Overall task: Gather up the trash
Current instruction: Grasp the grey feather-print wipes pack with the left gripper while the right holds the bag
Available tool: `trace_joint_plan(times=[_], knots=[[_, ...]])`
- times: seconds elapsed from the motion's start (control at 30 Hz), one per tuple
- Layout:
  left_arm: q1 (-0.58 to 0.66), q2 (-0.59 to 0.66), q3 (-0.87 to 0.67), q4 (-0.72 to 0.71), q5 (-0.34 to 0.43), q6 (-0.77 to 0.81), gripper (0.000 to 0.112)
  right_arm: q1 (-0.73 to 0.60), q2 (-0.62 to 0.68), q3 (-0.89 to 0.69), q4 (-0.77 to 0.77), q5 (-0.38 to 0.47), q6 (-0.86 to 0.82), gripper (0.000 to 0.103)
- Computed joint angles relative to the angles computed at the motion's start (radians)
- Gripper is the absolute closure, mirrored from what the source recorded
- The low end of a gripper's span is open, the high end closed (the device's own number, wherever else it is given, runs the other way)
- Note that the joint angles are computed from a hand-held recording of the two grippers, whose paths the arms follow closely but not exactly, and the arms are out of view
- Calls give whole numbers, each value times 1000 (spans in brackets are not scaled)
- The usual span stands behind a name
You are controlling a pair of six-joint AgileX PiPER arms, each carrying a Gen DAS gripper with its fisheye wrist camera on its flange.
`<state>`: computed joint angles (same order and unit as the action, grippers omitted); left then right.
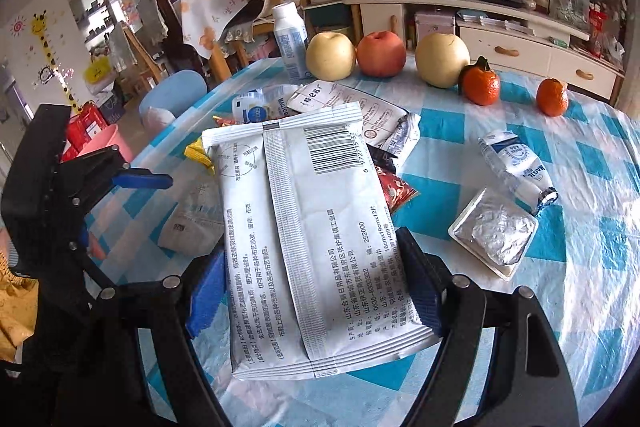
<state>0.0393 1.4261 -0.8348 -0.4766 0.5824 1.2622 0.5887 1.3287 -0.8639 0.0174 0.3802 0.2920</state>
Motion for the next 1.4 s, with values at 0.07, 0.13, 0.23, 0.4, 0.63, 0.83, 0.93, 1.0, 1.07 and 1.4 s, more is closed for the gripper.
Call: trace_joint_plan(times=[0.07,0.13,0.23,0.4,0.63,0.83,0.93,1.0,1.07,1.4], knots=[[-33,58,-63,75,7,-62,17,-5,-4,-2,26,-1,-17,25],[-59,121,-137,140,43,-124,17,-11,-11,-2,38,5,-24,24],[-82,183,-214,175,102,-125,17,-27,-22,6,65,10,-49,24],[-110,237,-287,205,153,-162,15,-32,-34,10,-11,20,36,24],[-64,311,-344,92,194,-140,13,-74,-67,35,-19,26,77,24],[-47,330,-337,32,195,-181,13,-62,-41,18,-77,52,136,24],[-49,311,-306,20,171,-206,13,-54,-14,3,-145,85,211,24],[-52,294,-275,1,140,-212,15,-62,-8,6,-144,91,216,24],[-49,270,-239,-23,111,-216,17,-62,-9,13,-147,87,222,24],[-51,159,-104,-100,1,-296,40,-47,-7,9,-141,68,209,24]])
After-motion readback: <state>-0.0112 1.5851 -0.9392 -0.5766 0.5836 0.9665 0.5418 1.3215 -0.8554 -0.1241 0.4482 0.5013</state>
